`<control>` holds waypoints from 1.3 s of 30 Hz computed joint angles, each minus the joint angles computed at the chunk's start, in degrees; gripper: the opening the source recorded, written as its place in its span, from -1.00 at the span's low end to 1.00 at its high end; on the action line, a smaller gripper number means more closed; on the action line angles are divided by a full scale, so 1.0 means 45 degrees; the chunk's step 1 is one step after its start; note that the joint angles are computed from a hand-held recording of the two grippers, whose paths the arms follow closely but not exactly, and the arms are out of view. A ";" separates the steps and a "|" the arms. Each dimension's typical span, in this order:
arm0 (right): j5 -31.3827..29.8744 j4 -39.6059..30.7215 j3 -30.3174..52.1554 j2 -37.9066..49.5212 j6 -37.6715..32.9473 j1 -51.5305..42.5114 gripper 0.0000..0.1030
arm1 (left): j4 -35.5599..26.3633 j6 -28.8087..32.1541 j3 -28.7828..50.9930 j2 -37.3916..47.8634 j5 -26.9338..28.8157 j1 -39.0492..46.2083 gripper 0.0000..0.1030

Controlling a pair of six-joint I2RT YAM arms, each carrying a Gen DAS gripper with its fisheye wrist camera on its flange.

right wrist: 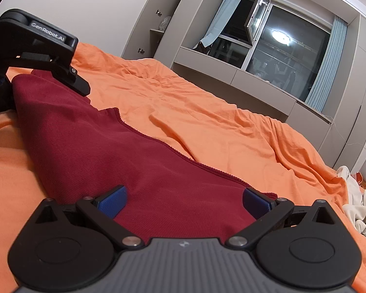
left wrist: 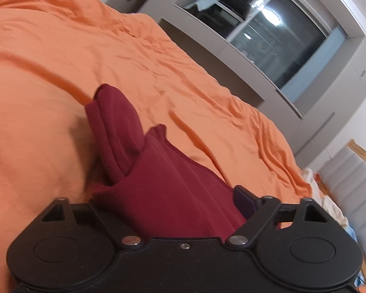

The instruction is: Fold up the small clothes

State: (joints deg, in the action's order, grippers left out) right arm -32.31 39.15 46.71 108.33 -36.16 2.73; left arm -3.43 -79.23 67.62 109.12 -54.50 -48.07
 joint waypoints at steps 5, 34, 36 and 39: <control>-0.0055 -0.0406 0.0172 -0.0106 -0.0002 -0.0049 1.00 | -0.1084 -0.1014 0.0584 0.0232 -0.0488 0.0071 0.31; -0.1363 -0.5966 0.8731 0.2647 0.6066 -0.4816 1.00 | -0.2126 1.0923 1.0535 0.5102 0.2576 0.0145 -0.72; -0.1531 -0.6615 0.9393 0.3055 0.6346 -0.5061 1.00 | -0.3211 1.1337 1.2186 0.6079 0.3321 0.0034 -0.72; -0.2489 -0.8257 1.0831 0.3900 0.6812 -0.5395 1.00 | -0.4539 1.1842 1.3863 0.7215 0.4328 -0.0098 -0.71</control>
State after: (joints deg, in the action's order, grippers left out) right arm -43.51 1.99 95.45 125.88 -5.51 -21.54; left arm -23.85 -25.94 130.01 141.59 -35.02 -48.51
